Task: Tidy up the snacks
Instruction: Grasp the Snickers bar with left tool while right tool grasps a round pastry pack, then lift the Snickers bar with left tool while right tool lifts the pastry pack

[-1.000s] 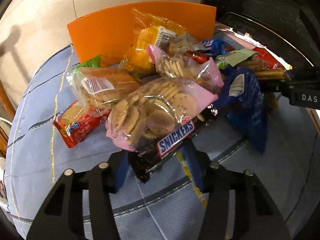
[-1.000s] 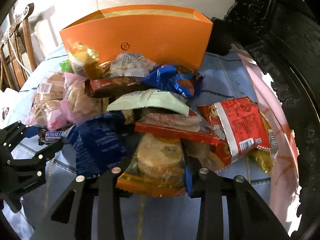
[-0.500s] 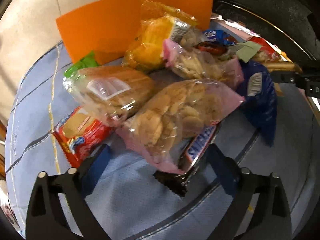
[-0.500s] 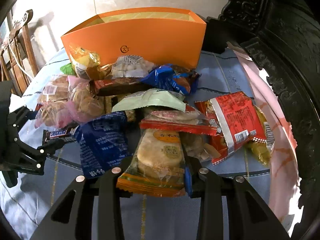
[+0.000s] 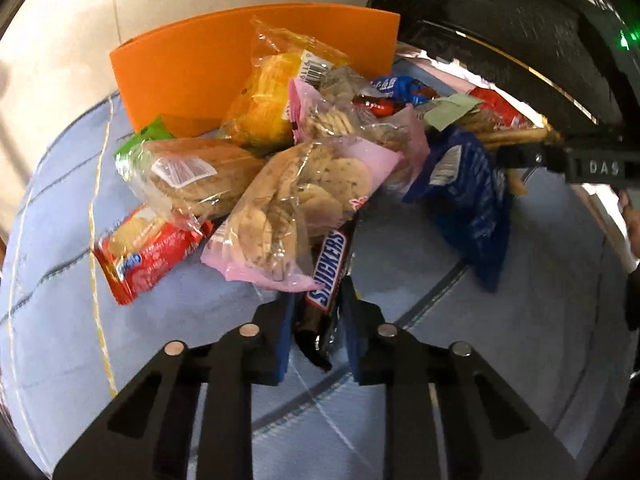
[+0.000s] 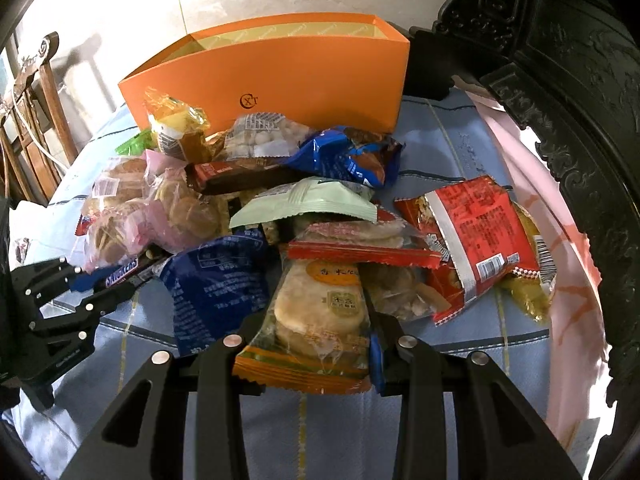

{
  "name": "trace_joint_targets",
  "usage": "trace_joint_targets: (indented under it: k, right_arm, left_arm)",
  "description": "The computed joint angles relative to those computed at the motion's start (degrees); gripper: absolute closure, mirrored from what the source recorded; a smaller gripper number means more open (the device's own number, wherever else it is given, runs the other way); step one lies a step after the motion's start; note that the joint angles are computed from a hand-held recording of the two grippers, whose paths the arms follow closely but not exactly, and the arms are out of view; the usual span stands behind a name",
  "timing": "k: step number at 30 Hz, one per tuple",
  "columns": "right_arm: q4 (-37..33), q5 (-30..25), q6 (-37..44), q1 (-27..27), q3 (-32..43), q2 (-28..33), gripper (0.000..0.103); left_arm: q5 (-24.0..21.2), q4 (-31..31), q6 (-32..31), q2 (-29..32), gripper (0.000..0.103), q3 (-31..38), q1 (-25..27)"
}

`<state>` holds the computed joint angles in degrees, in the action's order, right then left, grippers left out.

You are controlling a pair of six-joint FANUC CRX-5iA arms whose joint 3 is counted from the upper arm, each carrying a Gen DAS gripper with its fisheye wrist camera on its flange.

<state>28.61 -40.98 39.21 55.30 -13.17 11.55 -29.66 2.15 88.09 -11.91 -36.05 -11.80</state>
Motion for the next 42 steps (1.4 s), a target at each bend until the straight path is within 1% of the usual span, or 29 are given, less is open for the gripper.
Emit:
trace_joint_targets:
  k: [2, 3, 6, 8, 11, 13, 17, 19, 21, 23, 24, 25, 26, 28, 29, 30, 33, 35, 37, 38, 39, 40, 41, 42]
  right_arm:
    - [0.26, -0.02, -0.22, 0.06, -0.15, -0.12, 0.067]
    - [0.34, -0.05, -0.44, 0.08, -0.24, -0.20, 0.067]
    - [0.81, 0.20, -1.36, 0.21, -0.85, -0.78, 0.067]
    - [1.10, 0.40, -1.82, 0.32, -1.36, -1.30, 0.067]
    - [1.86, 0.56, -2.90, 0.61, -2.31, -2.32, 0.067]
    - [2.42, 0.70, -3.75, 0.76, -3.04, -3.17, 0.067]
    - [2.50, 0.94, -4.96, 1.02, -4.10, -4.82, 0.067]
    - [3.72, 1.00, -5.99, 1.50, -4.89, -5.72, 0.067]
    - [4.66, 0.99, -6.89, 1.90, -5.42, -6.52, 0.067]
    - [4.12, 0.91, -6.81, 2.07, -5.32, -7.11, 0.067]
    - [3.99, 1.13, -6.91, 2.18, -5.40, -7.66, 0.067]
    - [3.57, 1.19, -6.66, 2.11, -5.32, -8.00, 0.067]
    - [3.52, 1.21, -6.96, 2.18, -5.30, -8.37, 0.067]
    - [4.85, 1.17, -7.94, 2.42, -5.63, -8.93, 0.067]
    - [5.23, 1.14, -8.08, 2.49, -5.69, -9.11, 0.067]
    - [5.64, 1.22, -8.33, 2.54, -5.83, -9.41, 0.067]
    - [6.57, 1.07, -8.72, 2.87, -6.06, -9.89, 0.067]
    - [5.96, 0.53, -8.32, 2.92, -5.91, -9.83, 0.067]
    - [6.02, 0.29, -8.85, 3.43, -6.54, -10.17, 0.067]
    - [5.83, 0.30, -8.63, 3.62, -6.76, -10.25, 0.067]
    - [5.54, 0.22, -8.61, 3.84, -6.91, -10.26, 0.067]
    - [4.84, 0.14, -8.23, 3.92, -6.86, -10.16, 0.067]
    - [4.33, 0.14, -7.97, 3.98, -6.85, -10.11, 0.067]
    - [3.91, 0.26, -7.72, 4.00, -6.91, -10.05, 0.067]
  left_arm:
    - [-1.17, -3.19, 2.50, -0.28, 0.084, 0.86, -1.12]
    - [-1.38, -3.13, 2.52, -0.47, 0.084, 0.75, -1.08]
    - [-0.29, 1.04, 0.56, -1.98, 0.086, -0.92, -0.39]
    - [0.28, 1.75, 1.08, -2.31, 0.087, -1.25, -0.44]
    - [-0.44, 1.39, 2.12, -2.55, 0.087, -1.21, -0.81]
    - [0.02, 3.37, 1.37, -3.64, 0.087, -2.22, -0.70]
    - [-0.95, 2.27, 2.85, -5.77, 0.087, -2.45, -1.31]
    - [-1.16, 2.78, 2.62, -7.16, 0.087, -2.85, -1.37]
    - [-1.26, 2.18, 4.09, -8.53, 0.087, -2.90, -1.79]
    - [-1.55, 1.37, 4.75, -9.46, 0.087, -2.50, -2.38]
    - [-1.64, 1.49, 4.78, -9.84, 0.088, -2.41, -2.49]
    - [-1.24, 2.90, 3.84, -10.75, 0.088, -2.78, -2.42]
    - [-0.96, 3.09, 3.85, -10.91, 0.089, -2.62, -2.64]
    - [-0.41, 2.53, 4.52, -11.42, 0.094, -2.05, -3.30]
    - [-0.71, 1.32, 5.36, -11.35, 0.103, -1.30, -3.70]
    - [-1.29, 0.56, 5.78, -11.31, 0.103, -0.66, -3.82]
    - [-0.84, 1.23, 5.84, -11.91, 0.103, -0.78, -3.18]
    - [-1.89, 0.87, 6.32, -11.74, 0.103, -0.65, -2.70]
    - [-2.25, 4.37, 2.98, -12.87, 0.103, -2.69, -1.81]
    - [-2.04, 5.86, 1.09, -13.28, 0.101, -3.83, -1.56]
    - [-3.24, 6.64, -0.59, -13.61, 0.096, -4.60, -1.40]
    - [-4.19, 6.83, -1.63, -13.61, 0.076, -4.98, -1.39]
    - [-5.34, 6.42, -2.42, -13.46, 0.042, -5.04, -1.65]
    - [-5.79, 6.04, -2.90, -13.38, 0.028, -5.13, -1.97]
